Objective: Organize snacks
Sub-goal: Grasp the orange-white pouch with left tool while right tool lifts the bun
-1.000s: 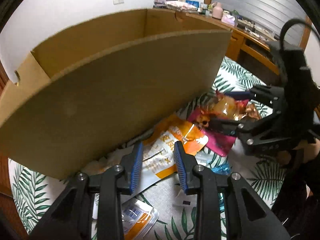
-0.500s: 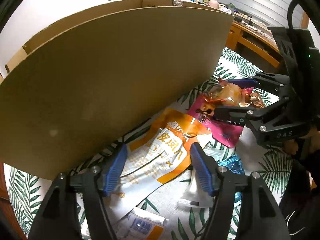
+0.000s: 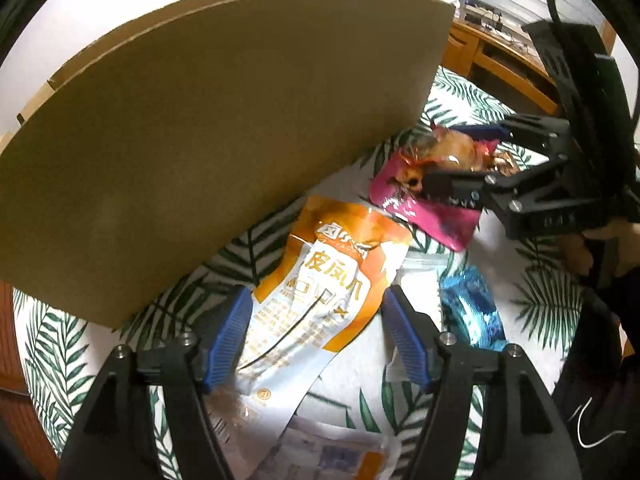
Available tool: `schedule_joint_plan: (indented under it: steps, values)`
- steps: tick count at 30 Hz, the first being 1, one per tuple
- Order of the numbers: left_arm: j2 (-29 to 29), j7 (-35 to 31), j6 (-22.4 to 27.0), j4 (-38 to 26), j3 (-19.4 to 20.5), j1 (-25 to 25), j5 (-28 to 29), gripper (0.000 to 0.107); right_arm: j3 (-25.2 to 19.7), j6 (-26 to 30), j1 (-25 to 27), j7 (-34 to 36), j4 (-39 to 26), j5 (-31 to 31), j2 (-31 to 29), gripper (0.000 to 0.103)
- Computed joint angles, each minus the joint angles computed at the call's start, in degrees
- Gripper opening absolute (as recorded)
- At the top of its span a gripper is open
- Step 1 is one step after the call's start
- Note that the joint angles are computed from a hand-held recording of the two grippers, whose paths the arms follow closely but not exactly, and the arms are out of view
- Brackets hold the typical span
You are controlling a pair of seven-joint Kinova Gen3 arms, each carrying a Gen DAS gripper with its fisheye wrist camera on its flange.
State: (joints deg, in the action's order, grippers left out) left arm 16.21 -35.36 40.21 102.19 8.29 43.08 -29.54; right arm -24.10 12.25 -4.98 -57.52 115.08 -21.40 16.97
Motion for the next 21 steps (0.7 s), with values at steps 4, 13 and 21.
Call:
schedule_joint_plan:
  steps: [4, 13, 21]
  values:
    - [0.5, -1.2, 0.6, -0.4, 0.2, -0.2, 0.0, 0.070, 0.0, 0.0, 0.0, 0.1, 0.0, -0.1, 0.0, 0.082]
    - [0.6, -2.8, -1.9, 0.3, -0.7, -1.0, 0.9, 0.058, -0.2, 0.0, 0.3, 0.4, 0.0, -0.3, 0.1, 0.082]
    - [-1.1, 6.0, 0.7, 1.4, -1.1, 2.7, -5.3, 0.037, -0.4, 0.0, 0.5, 0.7, 0.0, -0.6, 0.2, 0.082]
